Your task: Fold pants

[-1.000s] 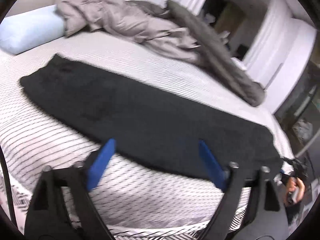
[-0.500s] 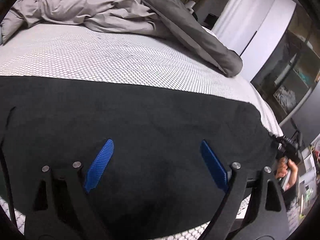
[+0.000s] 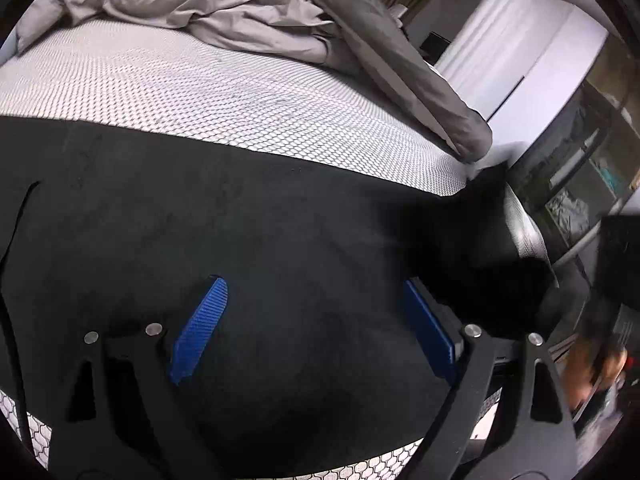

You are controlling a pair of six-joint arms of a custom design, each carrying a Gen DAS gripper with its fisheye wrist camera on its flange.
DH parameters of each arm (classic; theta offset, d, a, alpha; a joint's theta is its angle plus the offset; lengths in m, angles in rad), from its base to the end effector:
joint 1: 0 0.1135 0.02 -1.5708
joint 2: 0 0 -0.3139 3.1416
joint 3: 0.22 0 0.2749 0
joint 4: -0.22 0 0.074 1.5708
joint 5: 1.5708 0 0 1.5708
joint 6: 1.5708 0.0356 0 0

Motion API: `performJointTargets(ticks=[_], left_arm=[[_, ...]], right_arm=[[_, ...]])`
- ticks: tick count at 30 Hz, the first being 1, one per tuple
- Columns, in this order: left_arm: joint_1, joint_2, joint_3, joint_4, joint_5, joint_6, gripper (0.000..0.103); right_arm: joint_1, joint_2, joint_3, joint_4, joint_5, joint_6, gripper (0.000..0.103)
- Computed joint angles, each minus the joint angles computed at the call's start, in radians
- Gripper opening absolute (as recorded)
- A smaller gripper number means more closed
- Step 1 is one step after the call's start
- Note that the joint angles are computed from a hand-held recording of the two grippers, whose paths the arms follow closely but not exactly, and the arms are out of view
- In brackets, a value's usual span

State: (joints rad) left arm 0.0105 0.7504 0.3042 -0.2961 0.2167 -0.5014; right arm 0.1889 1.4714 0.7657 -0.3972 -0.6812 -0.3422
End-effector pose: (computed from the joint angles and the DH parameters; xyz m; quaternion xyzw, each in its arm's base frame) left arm 0.1385 -0.0062 0.1924 -0.1883 0.8914 -0.1933 0.3641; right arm 0.2687 0.0742 0.2068 -0.3153 0.8644 0.3073 0.2427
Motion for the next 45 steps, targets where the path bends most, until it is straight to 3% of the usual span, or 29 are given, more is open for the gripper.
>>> performJointTargets(ticks=[3,6,8,10,13,17,21,25,29,33,36,41,42,43,44,45], left_arm=[[0.010,-0.017,0.000,-0.005,0.018,0.004,0.087],[-0.029,-0.003,-0.001,0.029,0.036,-0.018,0.087],[-0.070,0.049,-0.001,0.085,0.062,-0.046,0.085],[-0.131,0.128,-0.001,0.164,0.097,-0.081,0.080],[-0.232,0.239,0.012,0.229,0.108,-0.099,0.071],[-0.468,0.305,0.081,0.110,-0.160,-0.031,0.072],[-0.581,0.260,0.093,0.001,-0.268,0.006,0.072],[-0.520,0.185,0.079,0.002,-0.211,-0.009,0.071],[-0.453,0.162,0.079,0.081,-0.170,-0.046,0.059],[-0.444,0.299,0.136,0.160,-0.129,-0.013,0.054],[-0.418,0.435,0.176,0.149,-0.087,-0.034,0.052],[-0.289,0.458,0.132,0.234,0.107,-0.080,0.052],[-0.251,0.455,0.116,0.255,0.153,-0.100,0.048],[-0.233,0.453,0.106,0.264,0.167,-0.106,0.029],[-0.219,0.447,0.099,0.267,0.177,-0.110,0.018],[-0.206,0.436,0.087,0.276,0.183,-0.118,0.016]], right_arm=[[0.087,0.036,0.000,-0.052,0.074,-0.064,0.052],[-0.045,-0.033,-0.029,-0.063,0.002,-0.110,0.054],[-0.170,-0.089,-0.080,-0.002,0.007,-0.101,0.064],[-0.232,-0.079,-0.115,0.134,0.104,-0.062,0.064],[-0.266,0.025,-0.111,0.186,0.228,-0.033,0.064],[-0.261,0.064,-0.140,0.215,0.287,-0.145,0.065],[-0.274,0.018,-0.209,0.272,0.296,-0.247,0.071],[-0.328,0.044,-0.167,0.217,0.245,-0.275,0.072],[-0.331,0.028,-0.159,0.187,0.241,-0.271,0.072],[-0.284,0.024,-0.179,0.221,0.262,-0.234,0.072],[-0.268,0.033,-0.178,0.232,0.264,-0.214,0.072],[-0.272,0.033,-0.180,0.233,0.257,-0.216,0.072],[-0.295,0.024,-0.180,0.214,0.246,-0.238,0.072],[-0.297,0.024,-0.179,0.212,0.245,-0.240,0.072],[-0.295,0.024,-0.179,0.213,0.246,-0.238,0.072],[-0.295,0.024,-0.180,0.214,0.246,-0.237,0.072]])
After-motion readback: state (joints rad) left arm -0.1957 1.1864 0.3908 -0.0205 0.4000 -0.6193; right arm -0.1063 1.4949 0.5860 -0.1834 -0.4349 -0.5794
